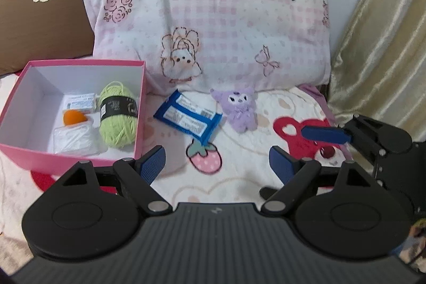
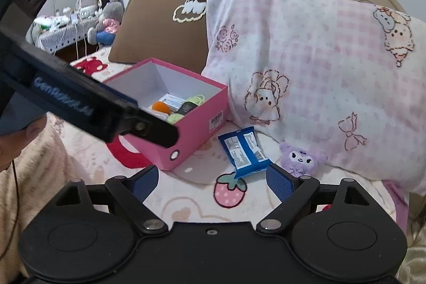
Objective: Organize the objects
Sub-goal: 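Raise the left tool out of the box and move toward the blue packet, then close the left gripper on the blue wet-wipe packet's edge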
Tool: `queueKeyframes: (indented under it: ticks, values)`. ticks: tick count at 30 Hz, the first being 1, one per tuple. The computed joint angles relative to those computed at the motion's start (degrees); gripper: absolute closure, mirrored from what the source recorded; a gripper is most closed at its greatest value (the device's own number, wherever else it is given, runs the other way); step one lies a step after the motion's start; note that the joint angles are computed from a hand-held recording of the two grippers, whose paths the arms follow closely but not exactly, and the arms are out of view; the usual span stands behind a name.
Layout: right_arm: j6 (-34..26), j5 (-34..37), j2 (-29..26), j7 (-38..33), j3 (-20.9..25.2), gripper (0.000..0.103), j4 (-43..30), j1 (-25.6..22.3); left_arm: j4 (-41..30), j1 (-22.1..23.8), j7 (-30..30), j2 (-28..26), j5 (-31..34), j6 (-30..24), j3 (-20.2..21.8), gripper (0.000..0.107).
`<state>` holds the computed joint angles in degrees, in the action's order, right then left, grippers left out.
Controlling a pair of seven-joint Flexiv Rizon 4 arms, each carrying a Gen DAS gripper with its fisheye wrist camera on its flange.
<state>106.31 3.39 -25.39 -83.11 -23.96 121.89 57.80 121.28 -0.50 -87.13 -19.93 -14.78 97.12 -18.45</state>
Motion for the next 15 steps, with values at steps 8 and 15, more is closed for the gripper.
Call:
queueKeyframes:
  ticks: [8, 15]
  values:
    - [1.96, -2.17, -7.51, -2.46, 2.78, 0.012, -5.71, -4.68, -5.90, 0.74, -2.89, -10.03, 2.70, 4.11, -1.46, 0.025]
    - [5.90, 4.49, -16.82, -0.87, 3.39, 0.013, -12.92, -6.47, -12.57, -3.72, -3.68, -17.33, 4.92, 6.06, 3.47, 0.044]
